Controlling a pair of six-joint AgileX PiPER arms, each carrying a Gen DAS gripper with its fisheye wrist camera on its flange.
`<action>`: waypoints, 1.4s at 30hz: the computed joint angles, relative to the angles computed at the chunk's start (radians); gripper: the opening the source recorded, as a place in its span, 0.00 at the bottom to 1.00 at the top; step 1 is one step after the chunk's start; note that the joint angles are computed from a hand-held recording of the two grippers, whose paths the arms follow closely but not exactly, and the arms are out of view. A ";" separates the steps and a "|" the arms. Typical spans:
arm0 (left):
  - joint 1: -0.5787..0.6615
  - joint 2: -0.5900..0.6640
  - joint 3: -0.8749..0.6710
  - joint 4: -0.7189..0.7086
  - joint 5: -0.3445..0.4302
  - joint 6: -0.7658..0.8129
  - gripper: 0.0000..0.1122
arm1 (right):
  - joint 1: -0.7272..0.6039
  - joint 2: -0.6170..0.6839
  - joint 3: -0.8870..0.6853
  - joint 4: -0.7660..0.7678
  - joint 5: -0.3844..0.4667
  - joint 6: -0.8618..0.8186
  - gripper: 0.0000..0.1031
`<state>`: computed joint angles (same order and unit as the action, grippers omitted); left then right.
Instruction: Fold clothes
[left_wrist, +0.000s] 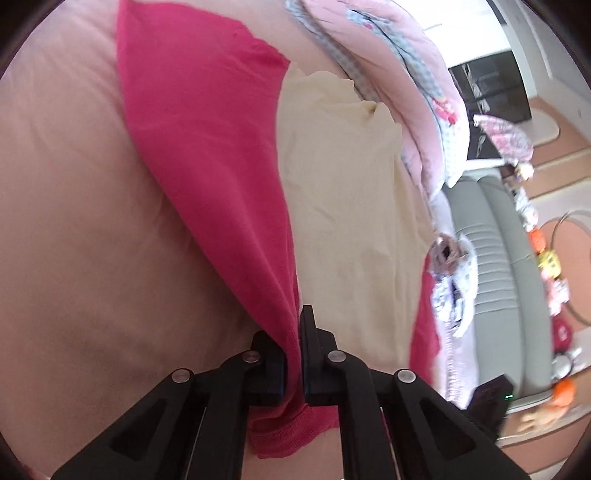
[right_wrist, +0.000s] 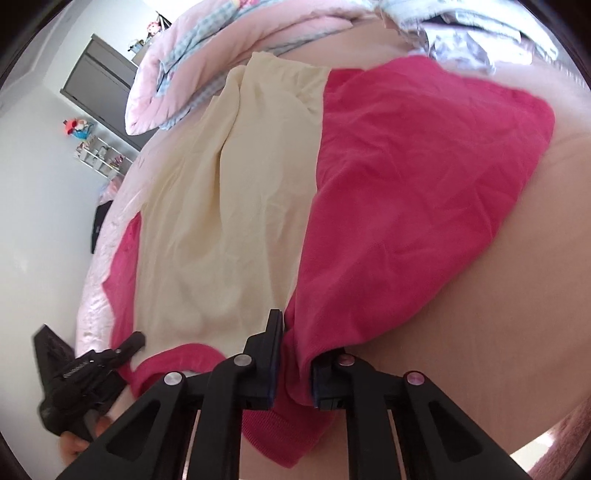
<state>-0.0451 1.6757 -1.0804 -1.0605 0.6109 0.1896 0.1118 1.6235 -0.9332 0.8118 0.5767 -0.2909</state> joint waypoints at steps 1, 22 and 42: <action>0.014 0.011 0.010 -0.036 0.010 0.018 0.06 | -0.010 0.022 -0.011 0.012 0.023 0.005 0.17; -0.070 -0.175 0.050 0.471 0.006 -0.397 0.04 | 0.133 -0.153 0.036 -0.364 -0.086 0.328 0.06; -0.213 -0.134 -0.306 1.077 0.324 -0.593 0.16 | 0.122 -0.321 -0.004 -0.730 0.165 0.466 0.24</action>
<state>-0.2582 1.5416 -1.3868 0.0165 0.9345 -0.4033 0.2342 1.3026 -0.9375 0.0815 0.7417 0.1748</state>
